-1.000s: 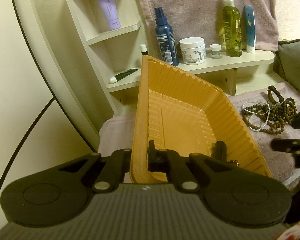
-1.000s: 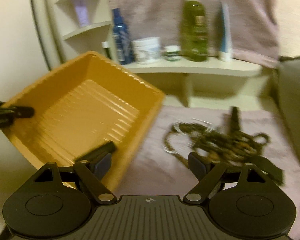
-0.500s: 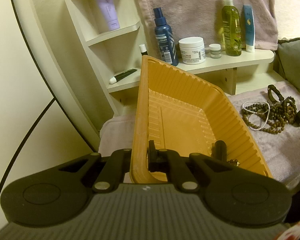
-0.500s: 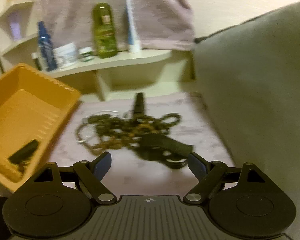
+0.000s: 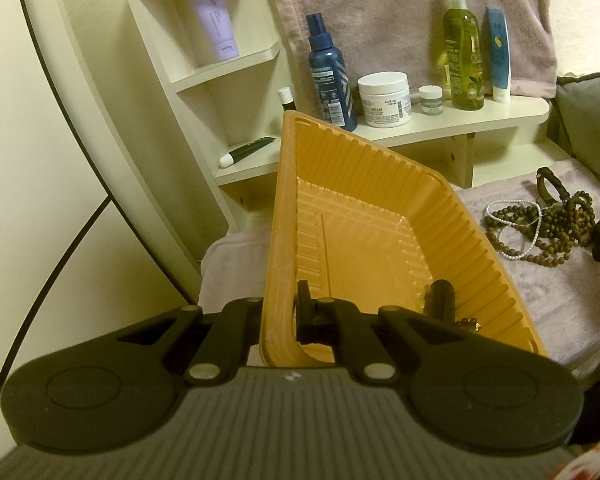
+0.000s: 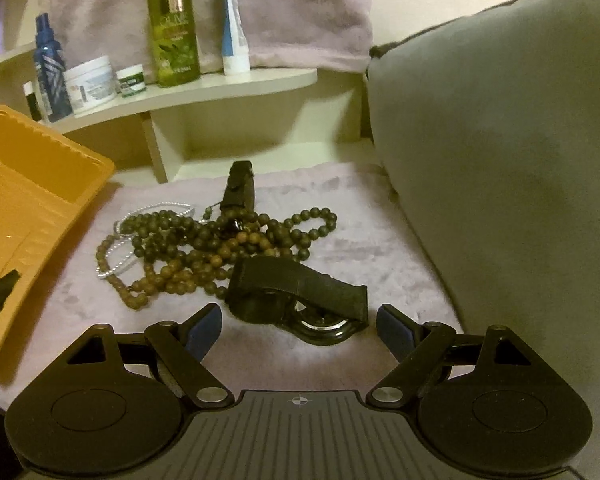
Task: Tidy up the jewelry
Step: 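Grasp the black watch by its strap with the right gripper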
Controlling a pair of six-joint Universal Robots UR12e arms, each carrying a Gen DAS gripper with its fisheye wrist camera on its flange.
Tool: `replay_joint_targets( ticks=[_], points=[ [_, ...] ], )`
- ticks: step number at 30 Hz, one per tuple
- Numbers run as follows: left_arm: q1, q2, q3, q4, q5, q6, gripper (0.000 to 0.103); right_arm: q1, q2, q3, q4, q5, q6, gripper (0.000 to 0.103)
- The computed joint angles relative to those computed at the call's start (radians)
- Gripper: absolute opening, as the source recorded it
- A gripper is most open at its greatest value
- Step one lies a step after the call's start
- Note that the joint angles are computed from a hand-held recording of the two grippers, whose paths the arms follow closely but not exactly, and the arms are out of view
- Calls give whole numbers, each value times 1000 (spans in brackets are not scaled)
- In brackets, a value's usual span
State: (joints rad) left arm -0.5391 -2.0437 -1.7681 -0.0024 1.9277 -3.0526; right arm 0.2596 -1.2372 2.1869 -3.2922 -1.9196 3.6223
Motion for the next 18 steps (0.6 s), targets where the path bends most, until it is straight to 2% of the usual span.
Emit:
replay_joint_targets(
  ticks=[9,12,18],
  points=[
    [1,-1,1,0,-1,3,3,1,12,-10,-6,-22,6,83],
    [2,-1,1,0,-1,3,3,0,10,-3,-27,-12,-4,75],
    [0,-3,3,1,1,5,3,5,8,3,-58,-23,-10,67]
  ],
)
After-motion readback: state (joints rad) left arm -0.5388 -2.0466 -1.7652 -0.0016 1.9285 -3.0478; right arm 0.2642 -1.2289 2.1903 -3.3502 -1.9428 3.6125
